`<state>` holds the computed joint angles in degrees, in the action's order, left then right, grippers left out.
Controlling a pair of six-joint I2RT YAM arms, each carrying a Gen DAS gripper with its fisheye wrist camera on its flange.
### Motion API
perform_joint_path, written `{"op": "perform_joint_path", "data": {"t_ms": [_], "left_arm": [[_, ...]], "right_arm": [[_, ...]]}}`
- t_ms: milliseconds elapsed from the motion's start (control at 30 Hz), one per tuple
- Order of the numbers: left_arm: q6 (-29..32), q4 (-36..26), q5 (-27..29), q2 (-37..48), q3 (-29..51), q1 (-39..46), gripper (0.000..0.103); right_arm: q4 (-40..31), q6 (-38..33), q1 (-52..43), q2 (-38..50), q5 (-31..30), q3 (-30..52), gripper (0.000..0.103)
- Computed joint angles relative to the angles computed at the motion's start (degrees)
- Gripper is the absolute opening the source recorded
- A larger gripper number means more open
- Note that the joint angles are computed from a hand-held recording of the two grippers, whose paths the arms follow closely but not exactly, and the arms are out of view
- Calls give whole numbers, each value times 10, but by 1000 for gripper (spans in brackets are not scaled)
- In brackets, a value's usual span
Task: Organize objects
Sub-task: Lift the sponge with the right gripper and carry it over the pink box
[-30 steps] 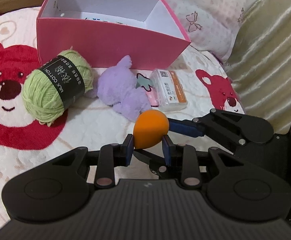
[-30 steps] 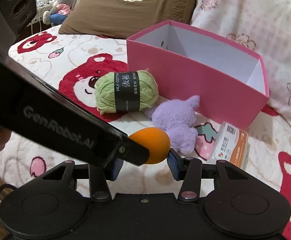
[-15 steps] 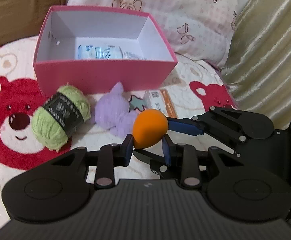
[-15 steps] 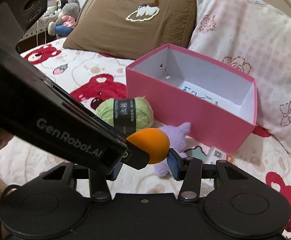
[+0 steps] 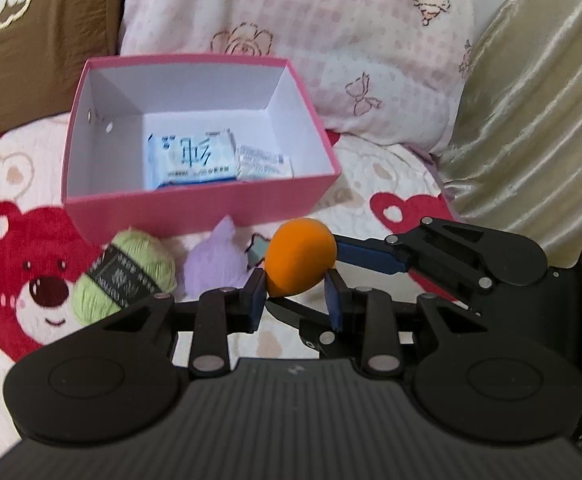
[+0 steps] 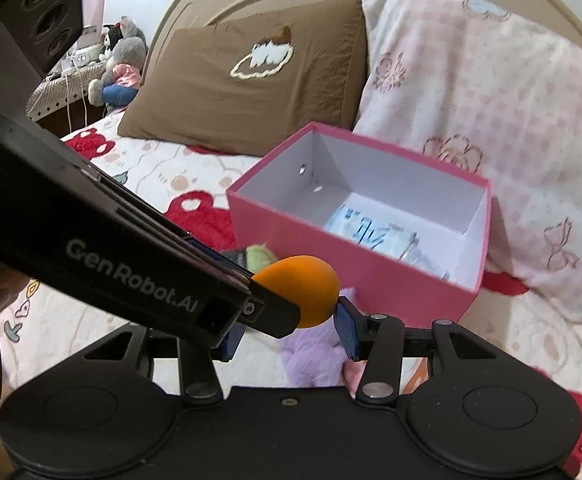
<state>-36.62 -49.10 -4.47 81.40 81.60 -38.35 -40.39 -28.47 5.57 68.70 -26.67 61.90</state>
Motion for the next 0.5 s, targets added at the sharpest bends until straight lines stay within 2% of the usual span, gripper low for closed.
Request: {"op": "perform_joint_path", "data": {"t_ms": [300, 500], "left_arm": [[37, -53, 9, 99, 152, 34, 29], [52, -79, 42, 194, 267, 74, 29]], "right_arm": [[-13, 16, -19, 87, -14, 106, 53], [-35, 16, -25, 185, -10, 209, 53]]}}
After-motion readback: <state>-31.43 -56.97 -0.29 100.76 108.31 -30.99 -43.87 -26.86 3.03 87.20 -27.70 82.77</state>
